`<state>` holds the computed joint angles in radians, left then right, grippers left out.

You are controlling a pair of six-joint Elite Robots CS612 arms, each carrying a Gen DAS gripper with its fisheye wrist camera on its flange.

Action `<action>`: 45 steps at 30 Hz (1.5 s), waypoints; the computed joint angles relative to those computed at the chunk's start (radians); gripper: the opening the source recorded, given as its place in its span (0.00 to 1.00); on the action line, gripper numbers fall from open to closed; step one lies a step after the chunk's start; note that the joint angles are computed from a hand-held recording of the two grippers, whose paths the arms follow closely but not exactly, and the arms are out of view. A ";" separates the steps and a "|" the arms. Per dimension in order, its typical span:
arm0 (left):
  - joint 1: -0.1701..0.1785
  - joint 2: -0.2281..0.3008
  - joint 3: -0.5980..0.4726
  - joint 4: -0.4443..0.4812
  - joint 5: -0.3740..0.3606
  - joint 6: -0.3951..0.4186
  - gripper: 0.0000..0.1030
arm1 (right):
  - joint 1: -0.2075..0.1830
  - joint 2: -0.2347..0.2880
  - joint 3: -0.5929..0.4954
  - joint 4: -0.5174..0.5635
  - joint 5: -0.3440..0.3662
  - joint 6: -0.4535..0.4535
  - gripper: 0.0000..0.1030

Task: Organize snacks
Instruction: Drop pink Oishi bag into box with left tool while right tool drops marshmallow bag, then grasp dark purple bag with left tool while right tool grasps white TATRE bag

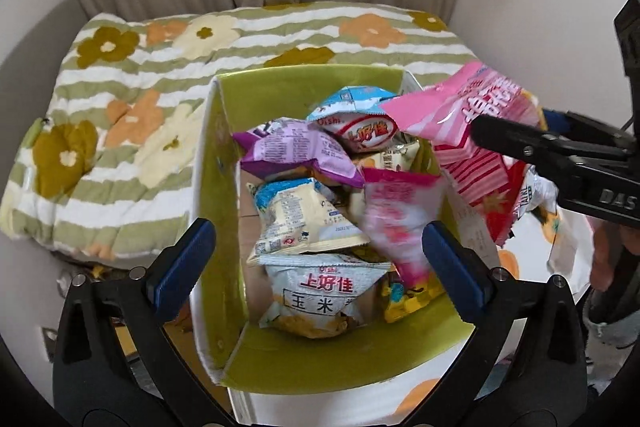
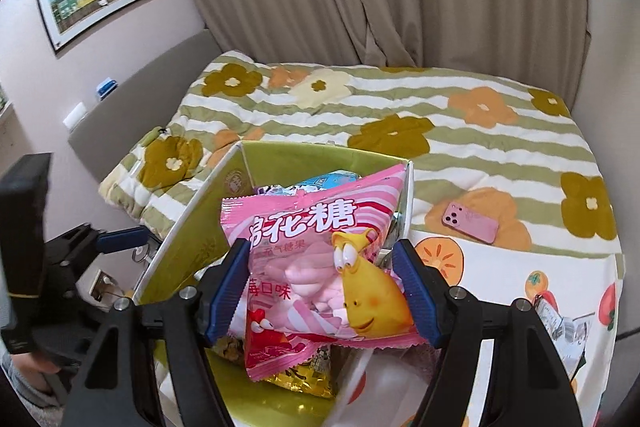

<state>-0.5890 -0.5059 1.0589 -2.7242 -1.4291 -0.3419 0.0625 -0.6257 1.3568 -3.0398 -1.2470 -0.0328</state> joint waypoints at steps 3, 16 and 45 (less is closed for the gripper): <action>0.010 0.002 0.008 -0.015 -0.022 -0.004 1.00 | 0.011 0.011 -0.028 0.036 -0.026 0.025 0.66; 0.027 0.005 0.026 0.004 -0.040 0.008 0.99 | 0.050 0.067 -0.136 0.168 -0.049 0.047 0.69; -0.092 -0.063 0.122 -0.078 0.123 -0.131 1.00 | -0.032 -0.065 0.129 -0.111 0.052 -0.071 0.95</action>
